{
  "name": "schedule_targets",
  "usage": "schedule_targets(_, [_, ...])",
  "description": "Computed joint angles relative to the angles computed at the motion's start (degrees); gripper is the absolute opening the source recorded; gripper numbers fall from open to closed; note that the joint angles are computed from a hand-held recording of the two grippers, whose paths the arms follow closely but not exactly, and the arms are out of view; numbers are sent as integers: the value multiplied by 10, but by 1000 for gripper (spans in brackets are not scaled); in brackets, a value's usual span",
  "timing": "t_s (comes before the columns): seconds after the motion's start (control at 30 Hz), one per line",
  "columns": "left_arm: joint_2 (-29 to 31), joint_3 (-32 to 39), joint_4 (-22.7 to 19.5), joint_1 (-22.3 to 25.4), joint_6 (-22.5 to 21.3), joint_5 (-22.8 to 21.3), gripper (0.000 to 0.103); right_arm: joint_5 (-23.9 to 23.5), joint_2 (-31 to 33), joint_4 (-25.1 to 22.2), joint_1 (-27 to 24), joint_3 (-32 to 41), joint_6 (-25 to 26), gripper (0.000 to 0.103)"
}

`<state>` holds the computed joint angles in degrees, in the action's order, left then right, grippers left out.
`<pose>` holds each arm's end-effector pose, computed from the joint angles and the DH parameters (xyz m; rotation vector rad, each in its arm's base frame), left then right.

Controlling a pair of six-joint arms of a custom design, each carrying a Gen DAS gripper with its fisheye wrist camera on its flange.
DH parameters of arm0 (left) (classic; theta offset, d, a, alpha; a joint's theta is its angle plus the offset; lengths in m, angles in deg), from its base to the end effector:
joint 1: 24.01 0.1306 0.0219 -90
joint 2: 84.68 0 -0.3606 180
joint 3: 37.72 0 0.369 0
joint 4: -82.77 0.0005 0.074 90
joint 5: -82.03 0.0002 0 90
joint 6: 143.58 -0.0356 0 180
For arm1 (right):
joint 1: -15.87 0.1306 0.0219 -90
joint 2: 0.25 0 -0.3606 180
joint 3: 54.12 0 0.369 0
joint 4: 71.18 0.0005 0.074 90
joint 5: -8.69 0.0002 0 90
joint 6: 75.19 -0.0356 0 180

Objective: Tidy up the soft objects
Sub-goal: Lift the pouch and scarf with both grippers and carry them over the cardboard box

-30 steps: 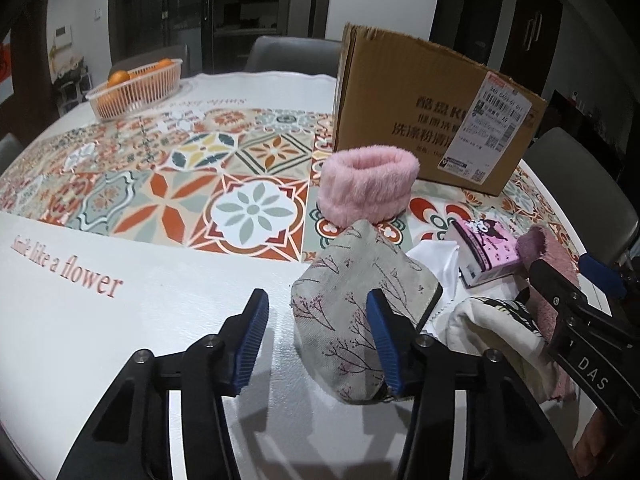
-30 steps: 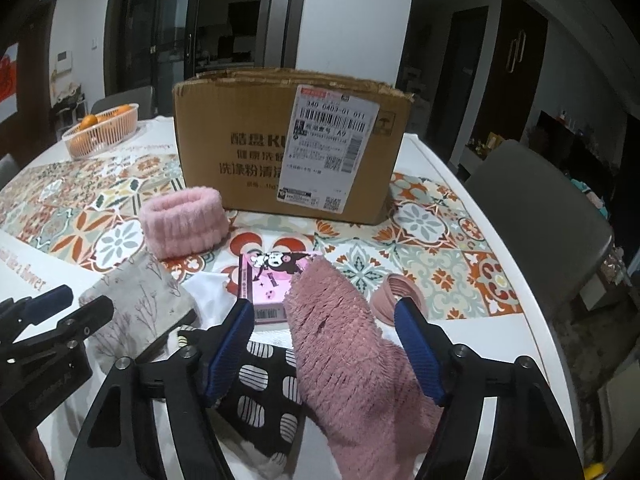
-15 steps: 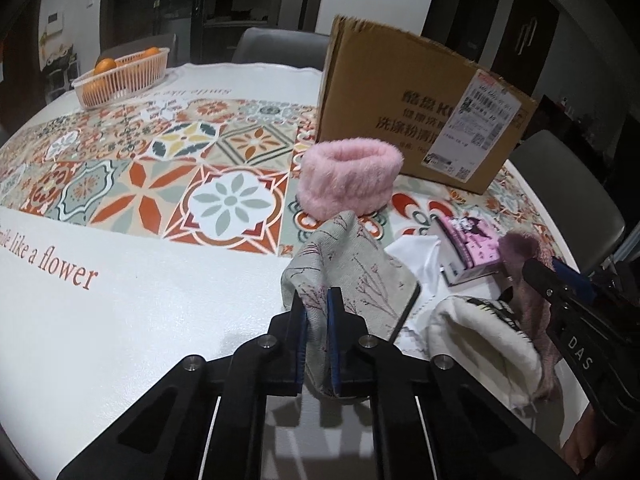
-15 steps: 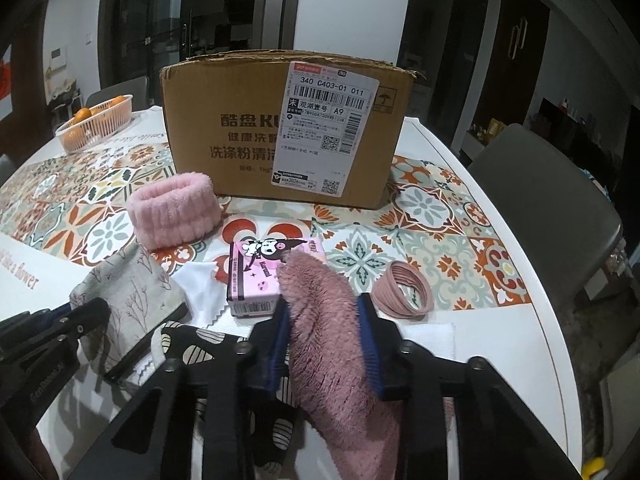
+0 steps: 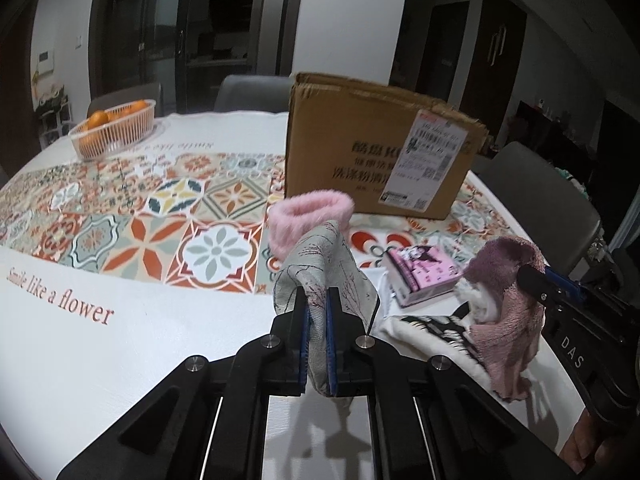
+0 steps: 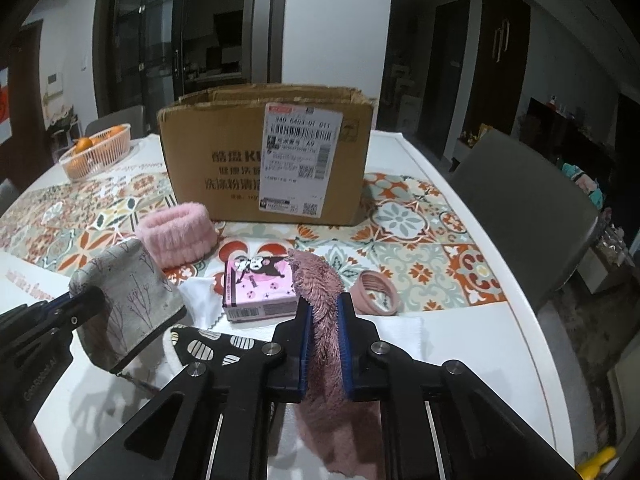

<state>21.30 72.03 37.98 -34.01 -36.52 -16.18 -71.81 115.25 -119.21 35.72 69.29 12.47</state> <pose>0.5638 -0.0948 0.4297 -0.2146 2.2691 -0.0838 0.5909 0.2065 0.4364 -0.2574 2.2449 0.0179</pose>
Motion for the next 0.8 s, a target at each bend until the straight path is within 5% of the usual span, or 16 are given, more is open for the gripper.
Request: schedule_targets(0.8, [-54, 9, 59, -24, -57, -26, 9, -21, -83, 70, -5, -41, -8, 14])
